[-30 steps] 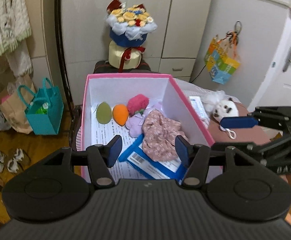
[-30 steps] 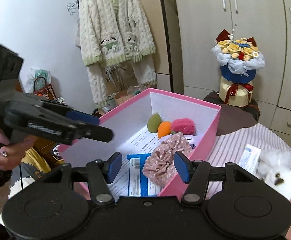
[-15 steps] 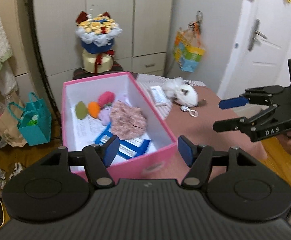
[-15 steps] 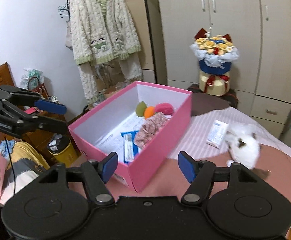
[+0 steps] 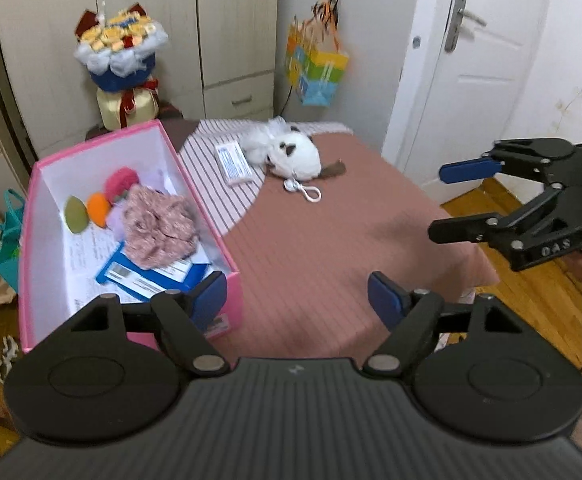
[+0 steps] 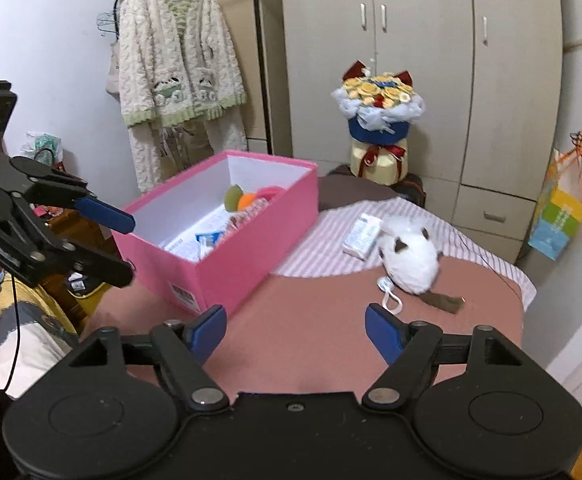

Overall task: Organize soft objects
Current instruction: 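Withdraw both tools from the box toward the white plush cat, then lower the left tool onto the white plush cat and close on it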

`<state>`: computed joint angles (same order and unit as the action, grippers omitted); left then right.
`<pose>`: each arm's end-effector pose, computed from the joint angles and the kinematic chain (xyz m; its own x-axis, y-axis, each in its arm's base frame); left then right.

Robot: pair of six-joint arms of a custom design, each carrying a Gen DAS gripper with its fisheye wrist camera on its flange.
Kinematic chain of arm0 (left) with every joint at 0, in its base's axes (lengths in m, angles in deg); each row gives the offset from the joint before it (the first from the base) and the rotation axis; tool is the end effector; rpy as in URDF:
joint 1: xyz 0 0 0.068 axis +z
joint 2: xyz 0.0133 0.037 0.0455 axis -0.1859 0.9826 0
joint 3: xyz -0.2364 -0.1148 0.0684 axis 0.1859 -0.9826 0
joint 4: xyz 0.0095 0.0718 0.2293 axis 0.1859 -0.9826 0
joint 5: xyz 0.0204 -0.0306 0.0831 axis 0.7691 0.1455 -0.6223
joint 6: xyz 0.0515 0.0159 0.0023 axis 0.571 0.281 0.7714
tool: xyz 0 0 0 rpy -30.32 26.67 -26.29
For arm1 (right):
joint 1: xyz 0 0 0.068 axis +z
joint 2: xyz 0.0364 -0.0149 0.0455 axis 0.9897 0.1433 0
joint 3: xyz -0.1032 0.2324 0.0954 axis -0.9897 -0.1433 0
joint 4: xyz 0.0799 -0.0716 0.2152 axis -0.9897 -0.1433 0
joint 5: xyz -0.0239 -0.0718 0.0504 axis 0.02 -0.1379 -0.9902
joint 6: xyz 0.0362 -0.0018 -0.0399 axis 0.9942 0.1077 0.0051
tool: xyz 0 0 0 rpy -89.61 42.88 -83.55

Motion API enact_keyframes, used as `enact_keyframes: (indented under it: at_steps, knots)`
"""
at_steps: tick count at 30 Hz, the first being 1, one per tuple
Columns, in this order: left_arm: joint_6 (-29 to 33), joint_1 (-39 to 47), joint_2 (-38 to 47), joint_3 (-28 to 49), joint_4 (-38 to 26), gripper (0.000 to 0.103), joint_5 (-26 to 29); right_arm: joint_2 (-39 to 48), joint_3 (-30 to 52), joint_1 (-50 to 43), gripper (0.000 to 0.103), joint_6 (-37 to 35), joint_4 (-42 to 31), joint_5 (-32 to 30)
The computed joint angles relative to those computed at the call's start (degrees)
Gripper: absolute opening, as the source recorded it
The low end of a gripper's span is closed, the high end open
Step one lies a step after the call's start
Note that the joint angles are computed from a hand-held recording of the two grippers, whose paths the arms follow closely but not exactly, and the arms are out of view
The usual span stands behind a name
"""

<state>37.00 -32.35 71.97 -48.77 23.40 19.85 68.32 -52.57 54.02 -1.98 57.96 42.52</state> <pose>0.2468 -0.1047 0.1609 -0.6325 0.3234 -0.7038 0.5207 0.8502 -0.0774 0.2043 -0.0789 0.1141 -0.5226 -0.2466 -0.8161 -0.5028 0.8622 0.0615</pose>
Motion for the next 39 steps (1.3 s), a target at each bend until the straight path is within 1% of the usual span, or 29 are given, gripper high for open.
enact_keyframes:
  at_steps: [3,5,10,13,14,16,18,19,20,22,25,27,30,32,33,36,37,38,39]
  knots:
    - [-2.4,-1.8,3.7,1.5,3.4,0.077,-0.3,3.2,0.0,-2.4,0.080,-1.9,2.7,-0.5]
    - [-4.2,-3.1,5.9,2.5,6.0,0.077,-1.7,6.1,0.3,-3.3,0.080,-2.4,5.7,-0.7]
    - [-7.2,-6.0,12.9,7.1,11.5,0.077,-5.2,13.8,2.1,-3.0,0.081,-1.7,14.8,0.5]
    - [-8.8,-6.7,17.9,10.2,14.7,0.077,-5.2,18.7,4.7,-2.5,0.082,-1.2,18.3,0.3]
    - [-9.3,-6.8,19.7,11.3,15.5,0.077,-5.0,20.5,5.3,-2.1,0.082,-0.7,20.5,0.3]
    - [-11.0,-7.1,23.4,13.3,17.6,0.077,-4.9,24.3,6.0,-1.3,0.084,0.6,26.0,0.1]
    - [-13.3,-7.4,27.3,15.4,19.1,0.077,-4.9,30.7,6.4,-0.8,0.090,2.9,36.4,-1.3]
    - [-14.5,-7.4,29.1,16.7,19.4,0.077,-4.8,34.0,6.7,-0.4,0.090,4.9,41.9,-1.2]
    - [-15.4,-7.3,30.6,17.9,19.6,0.077,-4.4,37.0,7.7,0.4,0.090,6.7,45.2,-0.5]
    - [-17.4,-6.9,33.7,20.5,20.2,0.077,-3.5,40.3,11.1,1.5,0.090,7.2,44.6,0.2]
    - [-21.3,-6.5,38.9,25.3,21.2,0.077,-2.6,44.1,17.3,3.0,0.090,7.4,40.7,1.4]
    - [-22.3,-7.0,42.2,29.3,20.4,0.075,-3.9,46.3,21.9,3.9,0.090,8.3,38.0,2.1]
    - [-23.7,-7.9,47.0,35.9,19.0,0.074,-7.8,48.2,28.0,5.5,0.088,6.4,31.2,3.6]
    - [-25.3,-7.9,49.9,39.9,18.3,0.074,-8.8,49.6,31.3,6.6,0.088,6.8,29.5,4.5]
    - [-26.1,-7.9,51.3,42.2,17.2,0.074,-9.6,50.2,33.6,7.1,0.088,6.6,27.2,4.7]
    - [-27.7,-8.1,55.1,47.7,16.1,0.074,-11.6,52.6,39.9,8.1,0.088,8.1,23.2,5.2]
    - [-28.3,-8.2,56.6,49.8,15.7,0.074,-12.3,53.3,41.9,8.3,0.088,8.3,21.5,5.1]
    - [-28.8,-8.2,57.7,51.3,15.4,0.074,-12.6,54.2,45.1,8.5,0.086,7.5,17.1,4.6]
    - [-29.1,-8.1,59.1,53.4,14.7,0.074,-12.4,55.0,48.4,8.7,0.080,6.1,12.3,4.3]
